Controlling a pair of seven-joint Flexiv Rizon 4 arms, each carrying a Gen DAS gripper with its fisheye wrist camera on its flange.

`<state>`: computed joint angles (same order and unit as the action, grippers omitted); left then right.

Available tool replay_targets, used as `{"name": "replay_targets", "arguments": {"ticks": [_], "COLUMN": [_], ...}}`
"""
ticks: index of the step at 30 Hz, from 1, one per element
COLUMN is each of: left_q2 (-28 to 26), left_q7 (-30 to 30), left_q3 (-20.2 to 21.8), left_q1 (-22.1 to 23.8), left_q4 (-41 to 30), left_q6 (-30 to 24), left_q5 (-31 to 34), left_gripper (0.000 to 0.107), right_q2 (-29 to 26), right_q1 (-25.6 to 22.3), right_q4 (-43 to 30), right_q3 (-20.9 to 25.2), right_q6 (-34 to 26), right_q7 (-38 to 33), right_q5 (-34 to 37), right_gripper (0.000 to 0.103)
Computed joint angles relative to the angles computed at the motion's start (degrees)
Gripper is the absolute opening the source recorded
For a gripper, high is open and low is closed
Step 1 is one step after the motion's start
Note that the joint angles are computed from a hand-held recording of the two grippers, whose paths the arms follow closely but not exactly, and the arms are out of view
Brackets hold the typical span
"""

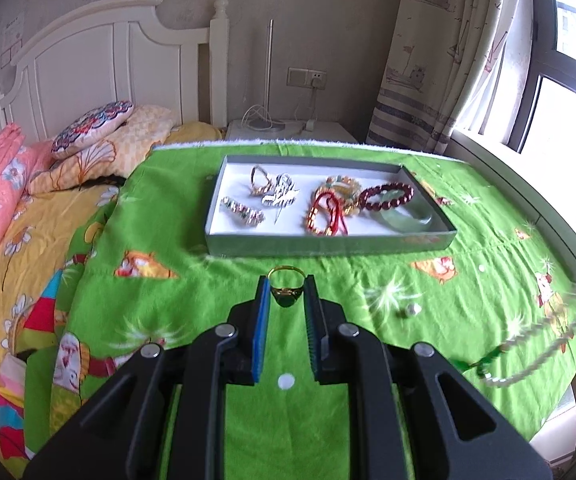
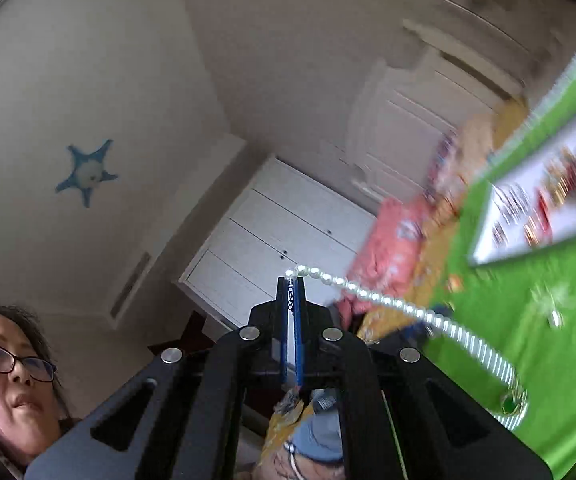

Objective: Organize jewelry
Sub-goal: 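Lower the pearl necklace into the tray while the left tool drops the gold ring in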

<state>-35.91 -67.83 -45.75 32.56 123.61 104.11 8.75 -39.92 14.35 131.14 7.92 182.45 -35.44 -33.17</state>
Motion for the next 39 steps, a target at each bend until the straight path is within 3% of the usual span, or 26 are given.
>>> {"name": "replay_targets", "arguments": {"ticks": [4,12,20,27,37,39], "left_q2": [0.33,-1.75,-5.86,-9.87,-14.05,-14.48], "left_q7": [0.99,5.93,10.5,12.6,15.13,15.18], "left_q3": [-0.6,1.11,9.03,19.31,26.06,27.26], "left_q1": [-0.89,-6.72,-17.38,-28.24,-34.32,-35.33], "left_q4": [-2.02,-10.39,-21.12,-30.28,-36.1,-36.75], "left_q6": [-1.28,-6.93,-11.56,-16.46,-19.2,-19.42], "left_q5": [-0.32,-6.41,-14.58,-20.47,-24.61,-24.78], "left_gripper": [0.017,0.017,0.017,0.017,0.017,0.022], "right_q2": [3.64,3.68,-1.24,-6.1,-12.99,-14.19], "right_q1": [0.0,-4.4,-8.93,-11.5,-14.35,-14.35], "right_q4": [-2.85,-10.66,-22.54,-31.81,-41.48,-43.26], "right_q3": [-1.37,-3.12,-4.88,-5.6,-7.11,-7.38], "right_q6": [-4.45,-13.78,-22.98,-29.22,-32.28,-32.45], "right_q7": [-0.72,4.24,11.36,16.49,23.75,25.11], "right_q5": [1.09,-0.8,-5.52,-8.67,-15.46,-16.97], "right_gripper": [0.003,0.003,0.003,0.003,0.003,0.003]}}
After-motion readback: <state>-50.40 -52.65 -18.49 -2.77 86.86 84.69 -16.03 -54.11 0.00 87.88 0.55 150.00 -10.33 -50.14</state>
